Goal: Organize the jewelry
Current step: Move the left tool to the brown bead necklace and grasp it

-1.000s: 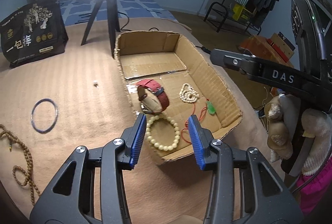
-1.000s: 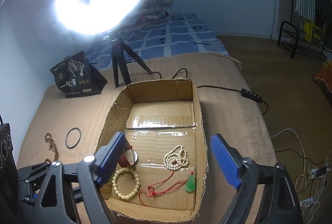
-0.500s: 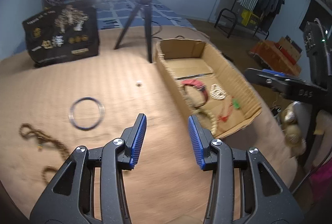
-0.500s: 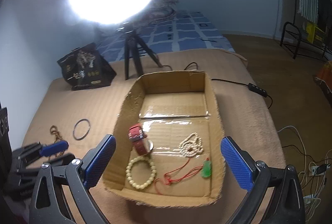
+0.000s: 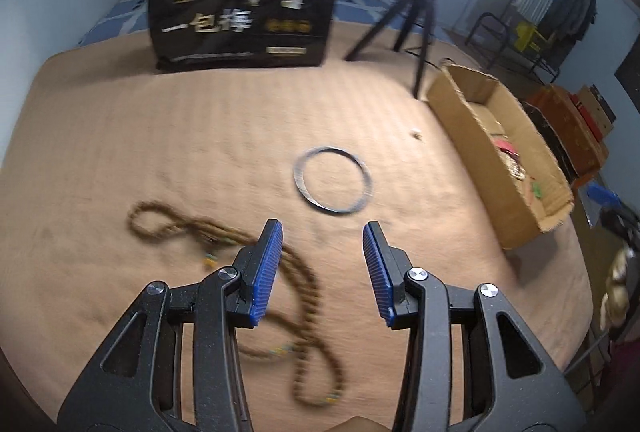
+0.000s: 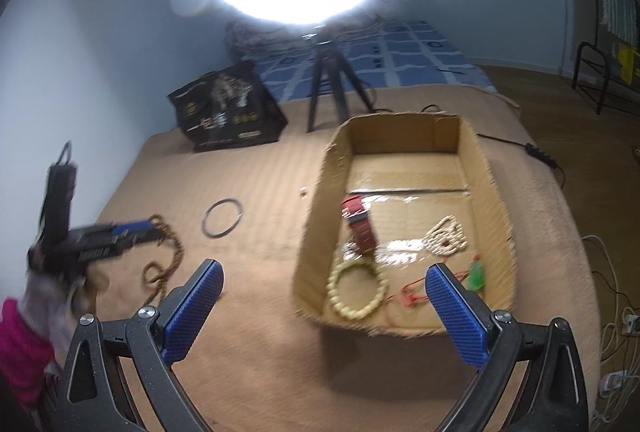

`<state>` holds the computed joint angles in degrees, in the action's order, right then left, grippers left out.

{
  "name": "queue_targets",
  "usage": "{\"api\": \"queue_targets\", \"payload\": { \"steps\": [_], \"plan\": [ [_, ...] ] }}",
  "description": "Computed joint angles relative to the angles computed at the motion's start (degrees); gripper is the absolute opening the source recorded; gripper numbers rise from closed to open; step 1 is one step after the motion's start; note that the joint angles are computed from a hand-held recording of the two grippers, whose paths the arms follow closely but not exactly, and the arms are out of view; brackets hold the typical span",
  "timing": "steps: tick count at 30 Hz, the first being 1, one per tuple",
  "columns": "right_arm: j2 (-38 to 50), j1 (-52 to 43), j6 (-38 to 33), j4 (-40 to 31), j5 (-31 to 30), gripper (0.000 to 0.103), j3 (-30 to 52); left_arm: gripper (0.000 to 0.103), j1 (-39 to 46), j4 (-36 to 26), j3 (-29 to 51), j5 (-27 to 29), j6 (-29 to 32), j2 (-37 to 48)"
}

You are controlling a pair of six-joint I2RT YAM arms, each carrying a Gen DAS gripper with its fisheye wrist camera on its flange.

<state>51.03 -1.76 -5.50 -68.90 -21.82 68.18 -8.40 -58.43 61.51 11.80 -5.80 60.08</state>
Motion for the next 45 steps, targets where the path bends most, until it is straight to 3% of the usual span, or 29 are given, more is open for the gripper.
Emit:
{"api": "queue_targets", "payload": {
  "steps": [6, 13, 20, 33, 40, 42, 44, 45],
  "plan": [
    [-2.68, 9.90, 4.83, 0.55, 6.17, 0.102, -1.81, 0.042, 10.05, 1.25, 2.86, 3.42, 8.08, 8.22],
    [-3.17, 18.24, 7.93, 1.00, 12.83, 0.102, -2.46, 0.042, 14.01, 3.83, 4.47, 4.18, 11.38, 18.37],
    [-2.85, 20.05, 9.05, 1.56, 13.70, 0.102, -3.39, 0.042, 16.17, 5.22, 4.88, 3.65, 12.60, 23.89],
    [-3.36, 24.94, 13.65, 2.10, 16.38, 0.102, -4.57, 0.042, 23.71, -3.26, 0.18, 14.95, 16.44, 18.33],
    [-3.92, 25.95, 16.54, 2.22, 13.90, 0.102, -5.86, 0.043, 21.63, -5.57, -4.91, 16.84, 13.08, 10.08],
    [-4.08, 27.26, 17.22, 2.20, 14.61, 0.102, -6.29, 0.048, 21.20, -6.14, -6.10, 18.02, 11.78, 7.95],
    [-3.84, 27.93, 17.73, 2.14, 14.37, 0.102, -6.62, 0.061, 19.76, -5.81, -7.17, 18.07, 10.11, 6.04],
    [-3.62, 27.90, 17.84, 2.22, 13.68, 0.102, -6.83, 0.063, 18.54, -5.56, -7.67, 17.48, 9.29, 4.88]
  ]
}}
